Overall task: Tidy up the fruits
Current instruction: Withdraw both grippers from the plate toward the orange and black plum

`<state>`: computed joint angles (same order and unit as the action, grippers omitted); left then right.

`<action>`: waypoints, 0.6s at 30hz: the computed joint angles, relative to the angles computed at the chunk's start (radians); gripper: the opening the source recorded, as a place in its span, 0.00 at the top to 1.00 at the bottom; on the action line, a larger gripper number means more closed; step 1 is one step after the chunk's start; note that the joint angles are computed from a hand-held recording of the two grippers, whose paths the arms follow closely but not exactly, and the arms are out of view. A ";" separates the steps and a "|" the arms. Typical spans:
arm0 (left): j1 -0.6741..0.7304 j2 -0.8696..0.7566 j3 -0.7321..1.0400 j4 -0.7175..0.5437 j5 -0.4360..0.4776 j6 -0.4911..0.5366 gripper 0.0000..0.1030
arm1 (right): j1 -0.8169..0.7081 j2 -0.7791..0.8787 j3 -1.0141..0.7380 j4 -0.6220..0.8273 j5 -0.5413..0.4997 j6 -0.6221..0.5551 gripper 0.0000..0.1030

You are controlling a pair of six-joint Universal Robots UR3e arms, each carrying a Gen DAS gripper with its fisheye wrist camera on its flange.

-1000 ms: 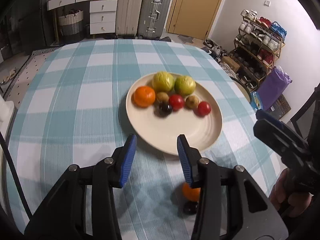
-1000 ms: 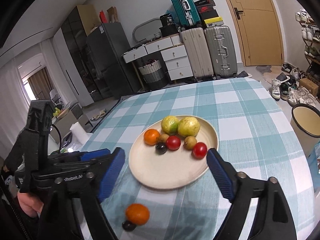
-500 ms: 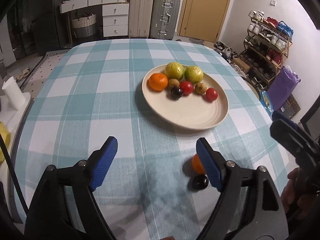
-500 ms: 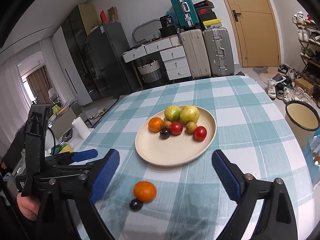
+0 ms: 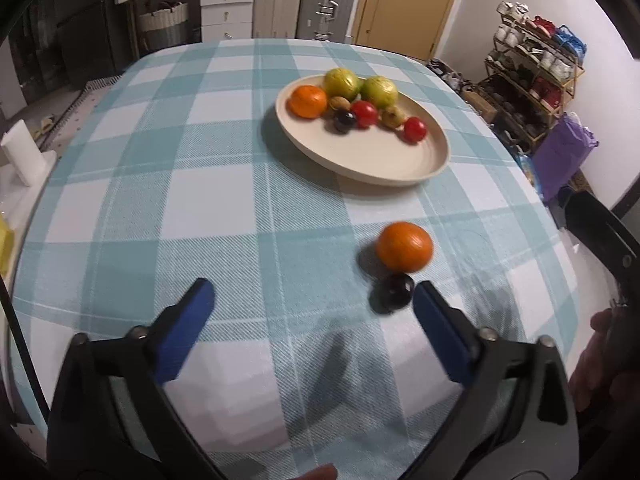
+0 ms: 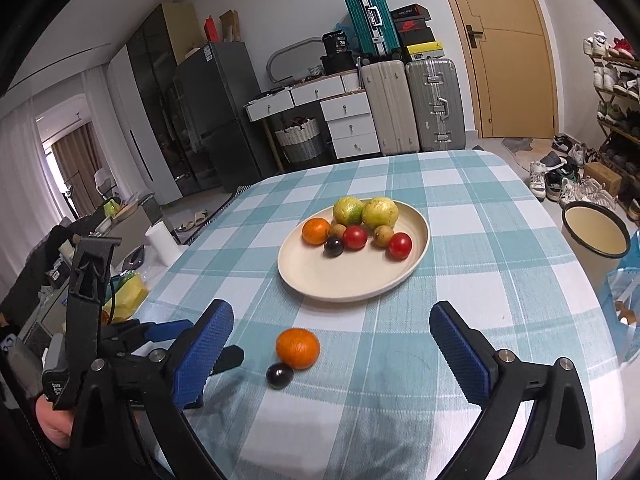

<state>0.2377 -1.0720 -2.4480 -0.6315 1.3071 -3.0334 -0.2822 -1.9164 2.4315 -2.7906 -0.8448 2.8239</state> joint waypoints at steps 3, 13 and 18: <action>0.010 0.018 -0.008 -0.022 -0.035 0.016 0.02 | -0.017 -0.029 0.014 0.025 0.005 -0.009 0.02; -0.118 -0.100 0.030 0.043 0.075 -0.037 0.01 | -0.080 -0.126 0.065 0.114 0.032 -0.052 0.02; -0.156 -0.156 0.046 0.086 0.092 -0.049 0.01 | -0.117 -0.144 0.078 0.156 0.048 -0.073 0.02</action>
<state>0.0819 -1.2276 -2.4021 -0.5460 1.3990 -3.0827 -0.3991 -2.0602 2.5094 -2.6345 -0.7963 2.7505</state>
